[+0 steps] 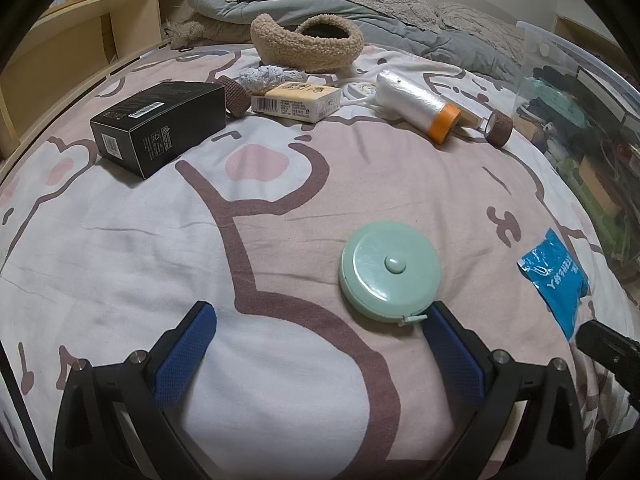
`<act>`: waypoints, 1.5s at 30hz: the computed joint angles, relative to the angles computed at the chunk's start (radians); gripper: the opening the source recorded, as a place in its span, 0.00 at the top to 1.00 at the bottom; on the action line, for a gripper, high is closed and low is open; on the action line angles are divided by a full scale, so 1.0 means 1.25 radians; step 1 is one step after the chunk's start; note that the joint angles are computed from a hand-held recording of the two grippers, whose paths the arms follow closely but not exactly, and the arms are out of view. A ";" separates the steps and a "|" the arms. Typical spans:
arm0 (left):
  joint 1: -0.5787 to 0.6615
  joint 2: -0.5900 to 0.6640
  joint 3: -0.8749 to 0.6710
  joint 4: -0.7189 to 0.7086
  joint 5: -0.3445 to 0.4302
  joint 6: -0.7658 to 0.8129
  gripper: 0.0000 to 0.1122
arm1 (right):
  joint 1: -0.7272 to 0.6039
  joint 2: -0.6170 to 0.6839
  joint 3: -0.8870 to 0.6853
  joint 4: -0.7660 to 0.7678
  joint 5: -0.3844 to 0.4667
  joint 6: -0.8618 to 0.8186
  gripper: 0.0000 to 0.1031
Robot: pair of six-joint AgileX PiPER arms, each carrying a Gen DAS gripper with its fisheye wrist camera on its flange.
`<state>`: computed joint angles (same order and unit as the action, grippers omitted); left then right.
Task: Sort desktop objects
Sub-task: 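Move the left tool to the tape measure while the right tool reaches the blue packet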
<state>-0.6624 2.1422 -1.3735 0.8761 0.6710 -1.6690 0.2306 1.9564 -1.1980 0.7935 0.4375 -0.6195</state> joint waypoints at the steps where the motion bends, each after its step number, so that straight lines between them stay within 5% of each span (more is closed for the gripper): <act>1: 0.000 0.000 0.000 0.000 0.000 0.000 0.08 | -0.008 -0.014 0.018 0.039 -0.010 -0.033 0.80; 6: 0.000 -0.009 0.010 0.023 -0.010 -0.019 0.08 | -0.027 -0.062 0.069 0.288 -0.102 -0.256 0.80; 15: 0.007 -0.010 -0.002 0.057 -0.050 -0.010 0.09 | -0.057 0.051 -0.097 0.188 -0.020 -0.182 0.79; 17: 0.010 -0.006 -0.008 0.052 -0.056 0.001 0.09 | -0.052 0.058 -0.106 0.189 -0.028 -0.201 0.68; 19: 0.015 -0.005 -0.009 0.051 -0.068 0.003 0.09 | -0.048 0.056 -0.101 0.203 -0.038 -0.227 0.25; 20: 0.020 -0.006 -0.008 0.051 -0.076 0.001 0.09 | -0.047 0.056 -0.099 0.212 -0.036 -0.243 0.23; 31: 0.024 -0.004 -0.009 0.065 -0.095 -0.008 0.26 | 0.017 0.098 -0.155 -0.031 -0.025 -0.162 0.23; 38: 0.026 -0.016 0.013 0.095 -0.115 -0.048 0.28 | -0.018 0.141 -0.221 0.009 0.129 -0.182 0.23; 45: 0.024 -0.022 0.021 0.112 -0.123 -0.065 0.35 | -0.009 0.107 -0.176 0.046 0.133 -0.230 0.23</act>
